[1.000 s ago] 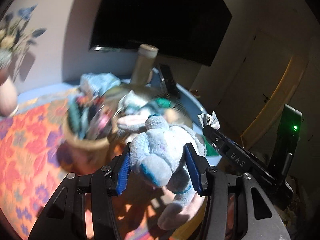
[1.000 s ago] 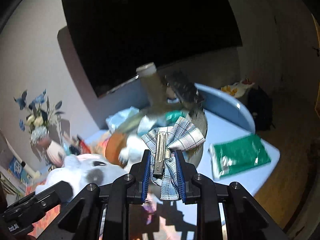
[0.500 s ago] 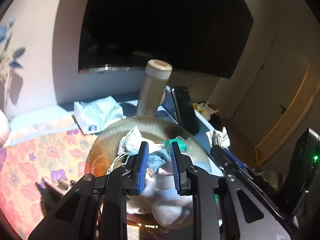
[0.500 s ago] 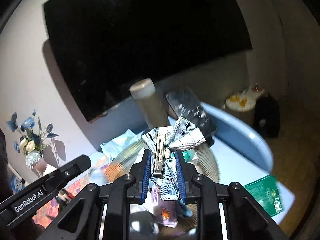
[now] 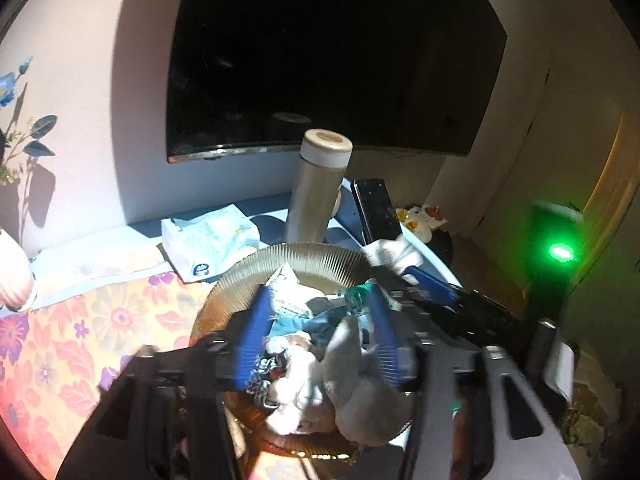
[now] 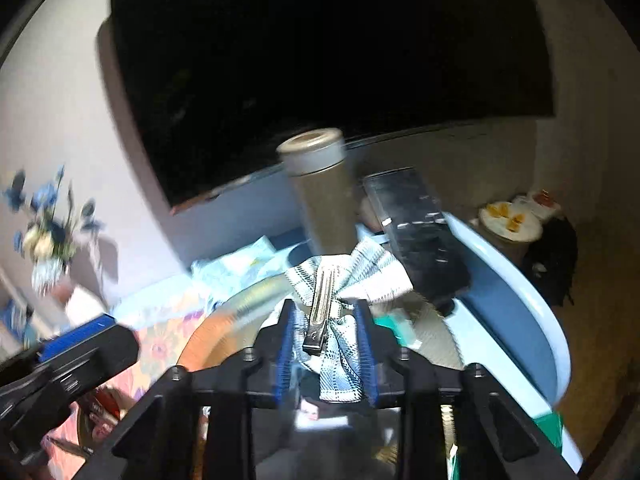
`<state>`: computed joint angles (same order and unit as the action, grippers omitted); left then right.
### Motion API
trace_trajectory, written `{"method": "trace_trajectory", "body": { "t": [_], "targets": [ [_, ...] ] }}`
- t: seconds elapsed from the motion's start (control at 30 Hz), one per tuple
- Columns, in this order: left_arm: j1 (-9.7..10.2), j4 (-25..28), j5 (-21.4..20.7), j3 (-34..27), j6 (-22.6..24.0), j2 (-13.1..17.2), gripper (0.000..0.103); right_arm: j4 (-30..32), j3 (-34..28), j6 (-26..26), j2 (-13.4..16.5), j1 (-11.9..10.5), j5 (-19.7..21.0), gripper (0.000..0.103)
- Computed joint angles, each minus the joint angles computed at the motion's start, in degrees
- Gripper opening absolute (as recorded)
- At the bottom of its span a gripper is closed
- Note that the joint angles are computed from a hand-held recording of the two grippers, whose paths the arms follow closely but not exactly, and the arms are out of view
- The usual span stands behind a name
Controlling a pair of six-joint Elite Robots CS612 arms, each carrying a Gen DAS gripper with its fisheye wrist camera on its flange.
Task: Organize soft objects
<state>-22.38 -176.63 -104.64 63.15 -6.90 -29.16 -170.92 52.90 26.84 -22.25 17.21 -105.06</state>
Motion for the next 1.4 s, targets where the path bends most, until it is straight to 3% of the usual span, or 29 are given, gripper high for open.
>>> {"method": "trace_trajectory", "body": {
  "t": [0.03, 0.07, 0.3, 0.53, 0.77, 0.83, 0.97, 1.03, 1.1, 1.2, 1.33, 1.4],
  "targets": [
    [0.17, -1.91, -0.07, 0.92, -0.52, -0.4, 0.079, 1.06, -0.6, -0.39, 0.09, -0.11, 1.18, 0.065],
    [0.26, -3.63, -0.01, 1.69, -0.92, -0.71, 0.084, 0.29, -0.52, -0.05, 0.07, -0.11, 1.41, 0.071],
    [1.5, -10.33, -1.67, 7.67, -1.25, -4.25, 0.084, -4.72, 3.03, 3.75, -1.57, 0.72, -0.19, 0.071],
    [3.07, -14.1, 1.28, 14.7, -0.35, -8.39, 0.084, -5.0, 4.95, 4.04, -3.13, 3.58, -3.31, 0.071],
    [5.39, -13.67, 5.38, 20.71, 0.54, -10.83, 0.084, 5.69, 4.9, 5.51, -3.97, 6.6, -4.75, 0.071],
    [6.08, -12.79, 7.7, 21.79, 0.31, -11.22, 0.084, 11.61, 3.94, 5.72, -3.91, 7.51, -5.92, 0.071],
    [7.82, -14.11, 13.1, 24.03, 1.18, -12.7, 0.084, 16.54, 3.92, 3.25, -4.02, 8.82, -6.48, 0.071],
    [8.96, -16.03, 15.95, 25.08, 0.71, -13.62, 0.084, 18.22, 3.43, 2.02, -3.86, 9.12, -4.21, 0.071],
    [9.82, -16.8, 18.43, 25.57, 0.38, -14.17, 0.084, 19.18, 2.18, 0.04, -3.24, 9.2, 1.38, 0.071],
    [10.67, -18.36, 21.9, 26.11, -0.1, -14.21, 0.089, 20.36, -2.36, -4.44, -0.89, 10.14, 6.13, 0.071],
    [10.23, -23.03, 30.53, 25.8, 1.31, -11.39, 0.097, 19.02, -11.01, -11.52, 3.83, 11.59, 11.87, 0.071],
    [9.73, -26.31, 35.1, 24.68, 2.61, -8.87, 0.098, 15.52, -15.97, -12.84, 7.08, 12.53, 11.07, 0.071]
  ]
}}
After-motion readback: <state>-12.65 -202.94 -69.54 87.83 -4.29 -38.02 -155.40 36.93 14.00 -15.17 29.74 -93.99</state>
